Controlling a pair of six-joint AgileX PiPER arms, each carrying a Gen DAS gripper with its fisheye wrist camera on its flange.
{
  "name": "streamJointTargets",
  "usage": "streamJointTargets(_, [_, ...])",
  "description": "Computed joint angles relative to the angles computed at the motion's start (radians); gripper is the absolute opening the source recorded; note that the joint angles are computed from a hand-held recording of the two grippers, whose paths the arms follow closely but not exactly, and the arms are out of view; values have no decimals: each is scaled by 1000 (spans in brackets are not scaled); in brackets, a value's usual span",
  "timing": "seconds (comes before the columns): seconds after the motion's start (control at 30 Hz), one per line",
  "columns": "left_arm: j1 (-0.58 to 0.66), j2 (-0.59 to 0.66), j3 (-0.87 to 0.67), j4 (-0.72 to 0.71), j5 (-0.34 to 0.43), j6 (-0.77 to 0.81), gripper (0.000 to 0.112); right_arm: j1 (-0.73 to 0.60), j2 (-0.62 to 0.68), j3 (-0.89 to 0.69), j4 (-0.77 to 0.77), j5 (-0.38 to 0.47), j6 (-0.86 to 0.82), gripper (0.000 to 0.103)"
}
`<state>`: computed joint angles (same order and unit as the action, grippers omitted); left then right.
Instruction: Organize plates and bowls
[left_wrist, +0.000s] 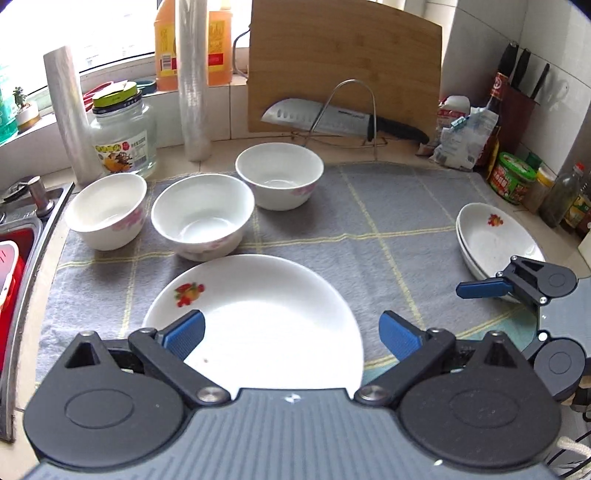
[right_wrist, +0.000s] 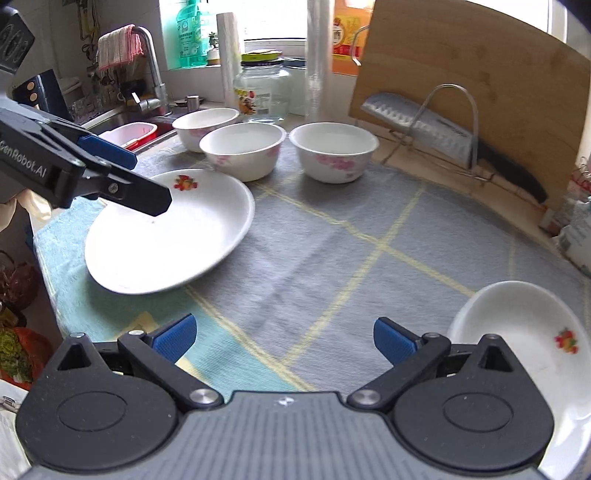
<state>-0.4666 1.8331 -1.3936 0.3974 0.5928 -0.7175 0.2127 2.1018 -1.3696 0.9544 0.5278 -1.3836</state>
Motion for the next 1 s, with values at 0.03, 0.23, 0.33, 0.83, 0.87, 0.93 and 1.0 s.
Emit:
streamJointTargets(0.03, [26,-25,39,-28,-22,55,100,23,3,11,4,-17,0,103])
streamJointTargets(0.23, [184,-55,128,-244,-106,448,100,155,1,112,223,-190,-184,103])
streamJointTargets(0.33, [270,-21,111,-429,-83,713,99,203,15,117,280,-243,-230,103])
streamJointTargets(0.83, [434,202,-102,-913,88,1264,79,279,76,82,448,-304,-367,103])
streamJointTargets(0.87, [436,210,-111,-920,94,1273,79,278,78,82,465,-302,-384,103])
streamJointTargets(0.93, [445,225,-133,-932,113,1284,79,276,81,83,500,-297,-420,103])
streamJointTargets(1.0, [450,241,-158,-944,132,1296,79,268,85,85,545,-282,-462,103])
